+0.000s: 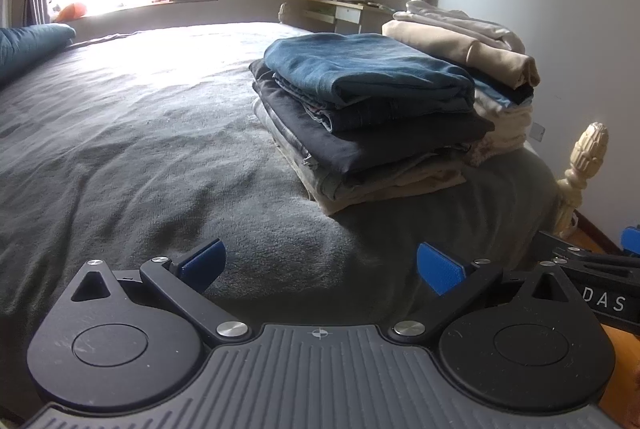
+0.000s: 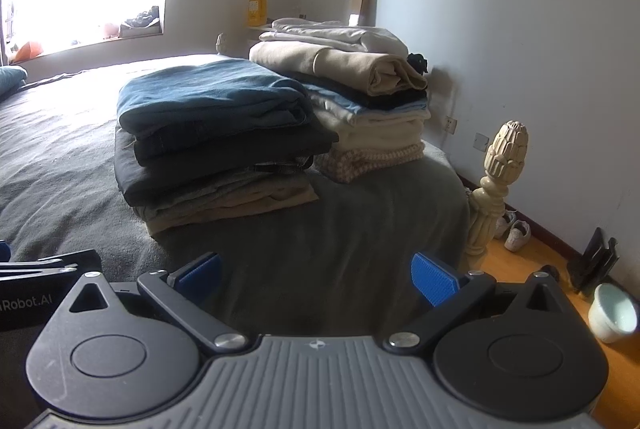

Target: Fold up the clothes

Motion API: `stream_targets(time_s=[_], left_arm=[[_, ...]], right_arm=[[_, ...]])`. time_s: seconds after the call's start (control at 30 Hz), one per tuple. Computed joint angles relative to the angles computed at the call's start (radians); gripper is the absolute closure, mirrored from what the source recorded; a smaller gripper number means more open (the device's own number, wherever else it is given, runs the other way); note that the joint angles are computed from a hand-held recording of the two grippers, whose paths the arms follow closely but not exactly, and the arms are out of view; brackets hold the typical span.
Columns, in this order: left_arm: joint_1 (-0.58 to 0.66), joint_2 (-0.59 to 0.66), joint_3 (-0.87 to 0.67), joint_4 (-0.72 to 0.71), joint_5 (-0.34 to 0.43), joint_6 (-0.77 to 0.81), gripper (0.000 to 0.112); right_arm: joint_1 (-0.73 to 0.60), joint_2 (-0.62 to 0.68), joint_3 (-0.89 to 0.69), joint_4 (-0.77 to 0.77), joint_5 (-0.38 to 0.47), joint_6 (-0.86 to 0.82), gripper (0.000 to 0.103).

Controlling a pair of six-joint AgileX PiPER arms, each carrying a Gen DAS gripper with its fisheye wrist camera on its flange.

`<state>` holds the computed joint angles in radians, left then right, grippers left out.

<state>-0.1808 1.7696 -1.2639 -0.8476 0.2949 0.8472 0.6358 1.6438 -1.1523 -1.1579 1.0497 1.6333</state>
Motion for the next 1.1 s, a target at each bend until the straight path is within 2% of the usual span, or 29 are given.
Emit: stream_targets(time_s=[0.77, 1.1], left_arm=[[0.009, -0.046, -0.013, -0.051, 0.001, 0.044, 0.009], [0.006, -0.041, -0.012, -0.02, -0.008, 0.022, 0.009]], right_arm=[[0.013, -0.019, -0.066, -0.02, 0.052, -0.06, 0.0], [0.017, -0.012, -0.06, -0.014, 0.05, -0.057, 0.0]])
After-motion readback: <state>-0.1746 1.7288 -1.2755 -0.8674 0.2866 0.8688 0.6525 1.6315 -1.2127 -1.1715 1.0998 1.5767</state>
